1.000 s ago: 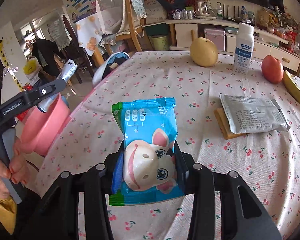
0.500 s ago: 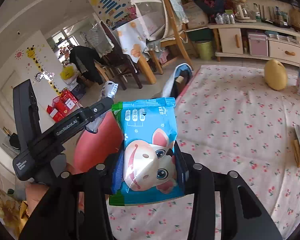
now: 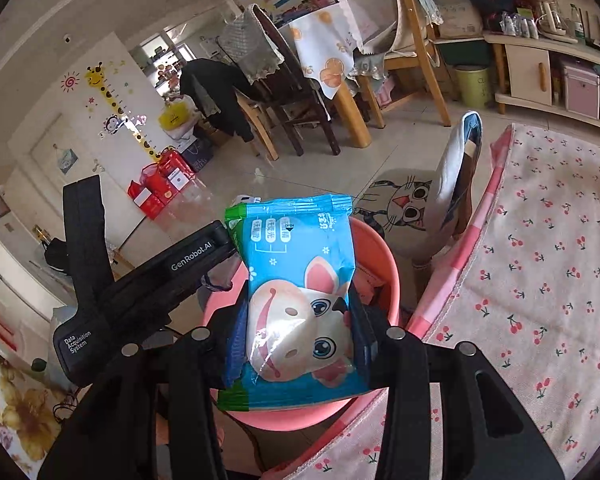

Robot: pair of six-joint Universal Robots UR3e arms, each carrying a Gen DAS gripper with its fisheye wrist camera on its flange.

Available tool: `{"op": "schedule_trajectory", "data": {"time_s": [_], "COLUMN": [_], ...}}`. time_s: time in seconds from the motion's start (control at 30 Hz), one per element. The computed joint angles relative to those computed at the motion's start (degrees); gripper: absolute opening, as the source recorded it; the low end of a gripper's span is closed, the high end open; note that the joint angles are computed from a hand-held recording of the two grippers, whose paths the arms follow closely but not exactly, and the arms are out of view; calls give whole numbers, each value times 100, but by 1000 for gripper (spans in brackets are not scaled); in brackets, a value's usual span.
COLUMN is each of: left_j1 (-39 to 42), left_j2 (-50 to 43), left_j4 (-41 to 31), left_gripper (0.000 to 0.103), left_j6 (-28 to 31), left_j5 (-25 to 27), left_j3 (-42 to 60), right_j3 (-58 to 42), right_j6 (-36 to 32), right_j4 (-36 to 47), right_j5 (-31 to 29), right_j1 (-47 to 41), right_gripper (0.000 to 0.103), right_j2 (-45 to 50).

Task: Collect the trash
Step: 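Open both tools to drop the pouch and wrapper into the bucket, then move both tools back over the table toward the white medicine packet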

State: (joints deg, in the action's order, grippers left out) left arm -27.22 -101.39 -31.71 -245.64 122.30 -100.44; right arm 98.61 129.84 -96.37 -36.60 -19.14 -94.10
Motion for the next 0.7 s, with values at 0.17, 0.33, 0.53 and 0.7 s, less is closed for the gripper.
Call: {"op": "schedule_trajectory", "data": {"time_s": [0.17,0.33,0.53,0.7], "left_j1": [119,-71,-394,-729], "left_j2": [-28,-260,-749,-1246], "left_j4": [-174,-389,-588,-225], "left_gripper": [64,81,87,90], "left_j6": [-109,-59,180,670], "left_j5": [-180,96,450,817], "left_j3": [-1,347,1004,1496], "right_j3": [153,355,903,1277], "right_j6": [469,339,-293,-1017], "right_j4": [-610,-521,-626,-377], "right_j5": [-327,-262,-380,-485], "right_j1": [168,-271,-1008,-1602], "right_gripper": [57,76,90,90], "right_j2": [177,-123,-911,-1410]}}
